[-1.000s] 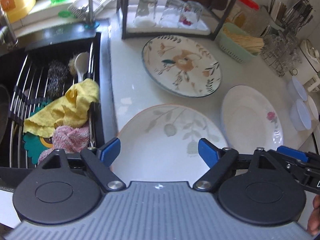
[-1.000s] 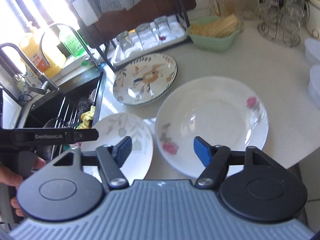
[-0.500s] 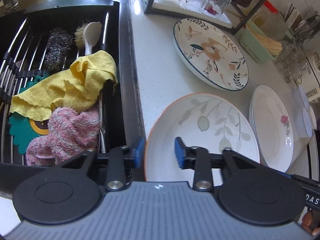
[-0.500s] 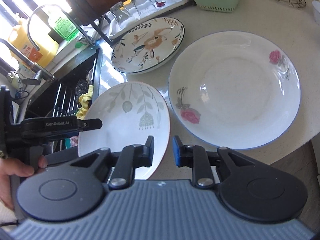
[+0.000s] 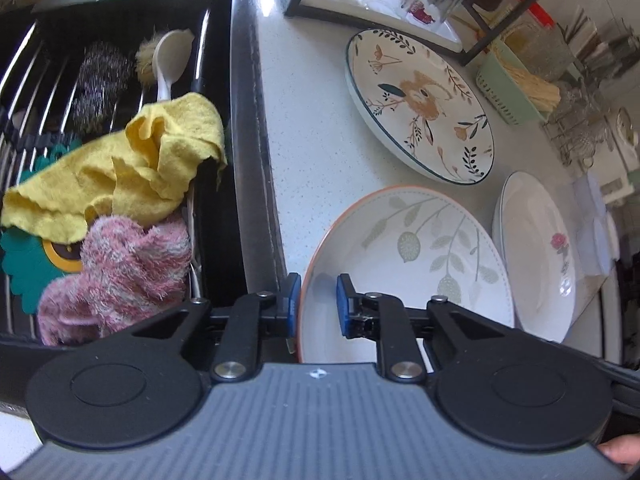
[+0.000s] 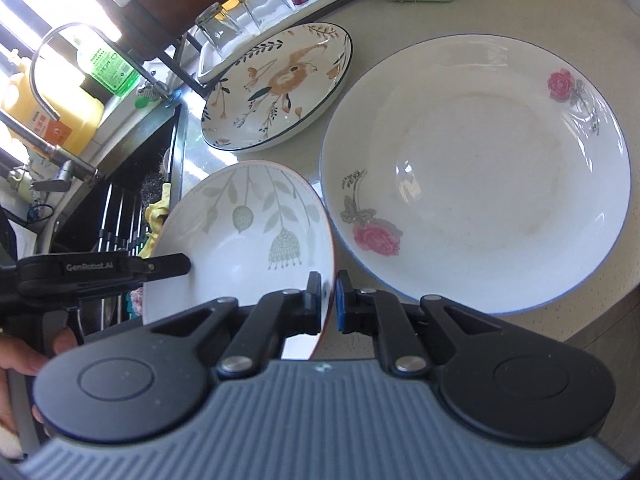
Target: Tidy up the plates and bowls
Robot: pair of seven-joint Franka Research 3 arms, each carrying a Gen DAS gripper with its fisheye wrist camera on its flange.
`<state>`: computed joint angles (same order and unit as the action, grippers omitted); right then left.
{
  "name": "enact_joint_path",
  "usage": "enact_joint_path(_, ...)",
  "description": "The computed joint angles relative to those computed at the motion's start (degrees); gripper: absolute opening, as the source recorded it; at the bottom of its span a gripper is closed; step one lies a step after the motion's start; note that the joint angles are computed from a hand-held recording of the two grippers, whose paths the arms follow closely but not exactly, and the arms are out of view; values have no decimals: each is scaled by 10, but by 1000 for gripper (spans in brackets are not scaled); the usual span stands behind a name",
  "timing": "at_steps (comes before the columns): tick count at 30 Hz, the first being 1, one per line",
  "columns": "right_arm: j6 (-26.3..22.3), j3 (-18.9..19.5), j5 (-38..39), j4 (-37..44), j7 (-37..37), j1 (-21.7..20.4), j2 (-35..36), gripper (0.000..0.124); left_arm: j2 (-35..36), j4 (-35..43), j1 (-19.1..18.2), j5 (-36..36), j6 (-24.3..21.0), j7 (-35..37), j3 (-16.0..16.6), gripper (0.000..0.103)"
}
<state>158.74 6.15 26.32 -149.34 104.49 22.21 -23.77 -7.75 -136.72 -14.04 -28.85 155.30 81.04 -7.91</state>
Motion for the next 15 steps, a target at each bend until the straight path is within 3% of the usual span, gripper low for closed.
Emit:
enact_joint_path(3, -2, -17, 24, 10, -23, 13, 5, 10, -2, 3, -2, -52, -23, 29, 12, 22)
enact_joint_path(15, -42, -26, 52, 34, -64, 11, -10, 10, -41, 5, 3, -60, -55, 24, 19, 22)
